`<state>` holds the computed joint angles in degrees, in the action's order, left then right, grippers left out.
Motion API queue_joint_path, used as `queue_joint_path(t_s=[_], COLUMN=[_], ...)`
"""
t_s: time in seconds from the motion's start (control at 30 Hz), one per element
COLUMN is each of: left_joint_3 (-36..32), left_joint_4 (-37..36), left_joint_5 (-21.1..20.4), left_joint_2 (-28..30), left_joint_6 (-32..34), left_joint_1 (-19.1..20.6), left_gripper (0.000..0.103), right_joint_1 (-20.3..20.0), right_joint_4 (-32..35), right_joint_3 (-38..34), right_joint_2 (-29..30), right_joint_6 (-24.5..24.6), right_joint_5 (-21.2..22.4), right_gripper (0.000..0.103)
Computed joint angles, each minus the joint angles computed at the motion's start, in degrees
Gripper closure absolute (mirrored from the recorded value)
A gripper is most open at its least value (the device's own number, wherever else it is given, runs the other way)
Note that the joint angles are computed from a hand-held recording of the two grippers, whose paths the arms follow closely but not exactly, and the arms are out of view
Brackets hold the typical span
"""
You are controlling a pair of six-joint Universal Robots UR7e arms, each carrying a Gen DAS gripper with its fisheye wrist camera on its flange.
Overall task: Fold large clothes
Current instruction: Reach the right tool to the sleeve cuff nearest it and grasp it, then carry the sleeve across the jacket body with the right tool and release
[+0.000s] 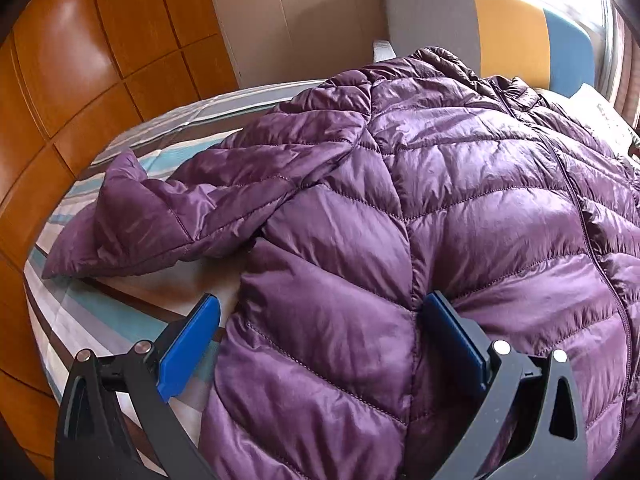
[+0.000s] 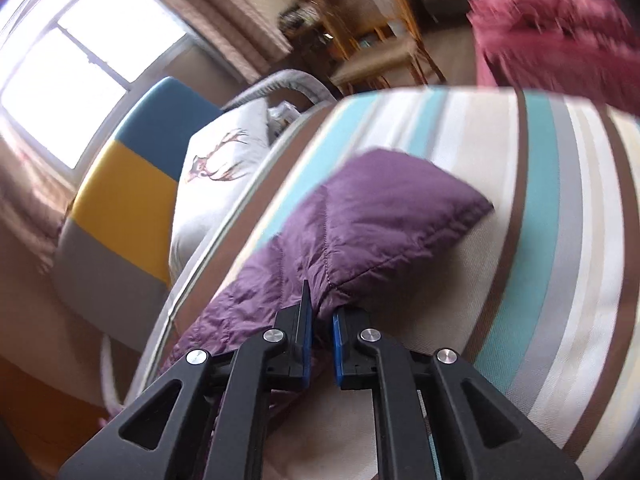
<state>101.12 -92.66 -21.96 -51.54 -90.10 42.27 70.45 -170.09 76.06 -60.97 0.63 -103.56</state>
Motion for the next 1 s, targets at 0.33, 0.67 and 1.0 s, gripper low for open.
queue_joint_path(t_s=[0.33,0.67,1.0], left_joint_3=[0.61,2.35,2.54], left_joint_4=[-1.99,-7.51,-7.72], left_joint_5=[-0.1,-0.32,-0.31], left_joint_2=[-0.31,-1.07,-1.14], left_joint_6=[1.13,4.41,4.44], left_joint_1=[0.02,0.4,0.38], left_gripper=[0.002,0.002,0.002], right_joint_1=[7.57,13.05,19.71], right_joint_4=[-10.2,-12.47,-14.32], right_joint_3=[3.68,10.63,17.88], right_joint_2=[1.78,2.14,6.09], right_joint_6=[-20.56,-29.45,-47.4], right_joint_5=[-1.77,2.37,2.01], right_gripper=[0.097,0.098,0.098])
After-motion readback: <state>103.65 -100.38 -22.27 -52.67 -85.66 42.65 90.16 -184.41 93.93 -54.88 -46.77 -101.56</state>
